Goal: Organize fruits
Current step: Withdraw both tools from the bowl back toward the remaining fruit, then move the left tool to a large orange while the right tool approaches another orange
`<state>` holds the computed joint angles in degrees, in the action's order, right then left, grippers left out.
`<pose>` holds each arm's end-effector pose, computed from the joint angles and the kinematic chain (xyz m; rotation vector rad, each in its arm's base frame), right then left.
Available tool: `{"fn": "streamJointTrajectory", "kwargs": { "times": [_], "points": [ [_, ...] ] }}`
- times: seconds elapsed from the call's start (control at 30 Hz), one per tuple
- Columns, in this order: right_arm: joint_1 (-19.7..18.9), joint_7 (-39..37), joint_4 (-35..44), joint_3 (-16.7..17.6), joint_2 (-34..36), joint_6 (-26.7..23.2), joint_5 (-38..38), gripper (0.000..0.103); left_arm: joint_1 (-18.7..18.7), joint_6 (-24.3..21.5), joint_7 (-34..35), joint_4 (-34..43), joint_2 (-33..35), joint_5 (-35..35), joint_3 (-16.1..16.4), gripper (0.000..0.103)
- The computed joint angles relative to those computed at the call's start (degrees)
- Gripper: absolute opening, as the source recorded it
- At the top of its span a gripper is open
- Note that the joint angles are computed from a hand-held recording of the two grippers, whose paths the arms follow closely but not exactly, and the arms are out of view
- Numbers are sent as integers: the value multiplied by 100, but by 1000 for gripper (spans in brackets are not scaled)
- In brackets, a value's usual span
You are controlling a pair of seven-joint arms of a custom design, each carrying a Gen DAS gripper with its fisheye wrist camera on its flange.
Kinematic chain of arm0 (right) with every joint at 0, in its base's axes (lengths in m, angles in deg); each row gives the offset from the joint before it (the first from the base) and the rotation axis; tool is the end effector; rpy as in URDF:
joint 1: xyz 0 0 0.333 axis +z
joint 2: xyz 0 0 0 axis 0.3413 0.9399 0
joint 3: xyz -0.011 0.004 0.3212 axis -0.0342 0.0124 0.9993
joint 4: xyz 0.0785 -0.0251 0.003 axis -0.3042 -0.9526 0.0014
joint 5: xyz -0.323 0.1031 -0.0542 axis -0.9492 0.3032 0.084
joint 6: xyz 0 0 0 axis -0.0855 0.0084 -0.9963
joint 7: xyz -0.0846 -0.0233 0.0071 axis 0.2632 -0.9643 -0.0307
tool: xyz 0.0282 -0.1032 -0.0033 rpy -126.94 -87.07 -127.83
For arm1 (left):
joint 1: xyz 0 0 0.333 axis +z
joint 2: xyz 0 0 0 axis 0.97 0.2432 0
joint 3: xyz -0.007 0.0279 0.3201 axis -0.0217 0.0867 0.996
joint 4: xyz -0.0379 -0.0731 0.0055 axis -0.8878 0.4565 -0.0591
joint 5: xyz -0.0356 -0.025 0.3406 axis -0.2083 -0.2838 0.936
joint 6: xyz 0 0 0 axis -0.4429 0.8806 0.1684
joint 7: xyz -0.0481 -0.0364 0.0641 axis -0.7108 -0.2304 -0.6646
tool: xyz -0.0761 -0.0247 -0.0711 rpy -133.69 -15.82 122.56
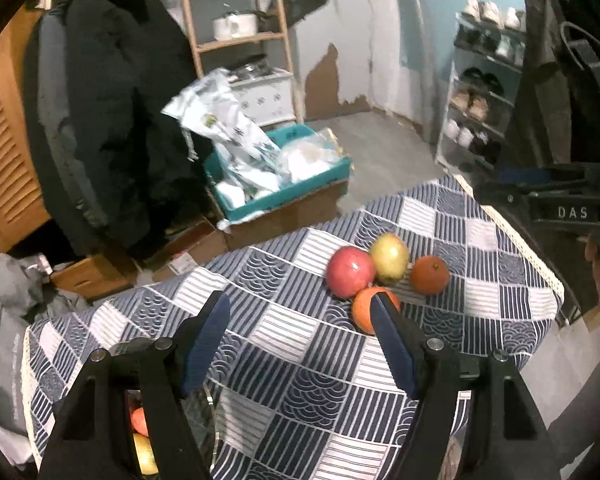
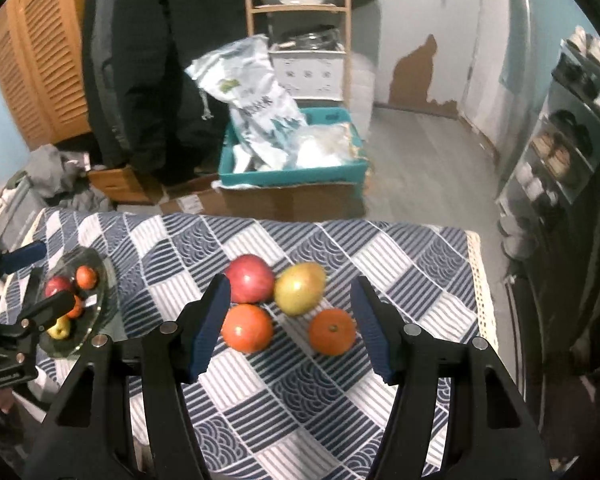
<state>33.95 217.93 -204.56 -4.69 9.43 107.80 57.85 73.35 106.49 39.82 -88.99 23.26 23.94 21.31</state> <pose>0.5458 0.1425 0.4553 -1.7328 1.9110 -0.6266 0.5836 -0.2011 0.4387 -1.1553 2.3346 -0.8657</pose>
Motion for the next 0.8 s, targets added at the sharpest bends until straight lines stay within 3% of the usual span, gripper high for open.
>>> {"fn": "streamJointTrajectory", "kwargs": {
  "times": [0.37, 0.47, 0.73, 0.8],
  "points": [
    [-199, -283, -246, -48, 20, 45, 304, 63, -635, -355, -788, 467, 483, 774, 497, 74],
    [-245, -422, -263, -59, 93, 31, 447, 63, -660, -595, -948, 721, 693, 865, 482, 74],
    [-439, -1279, -210, 49, 505, 24, 1475, 63, -939, -1088, -1524, 1361, 1277, 1190, 683, 75],
    [-465, -1461, -173, 61, 634, -4, 1740, 67, -1060, -1138, -1719, 1484, 1403, 1329, 785, 79]
  ]
}}
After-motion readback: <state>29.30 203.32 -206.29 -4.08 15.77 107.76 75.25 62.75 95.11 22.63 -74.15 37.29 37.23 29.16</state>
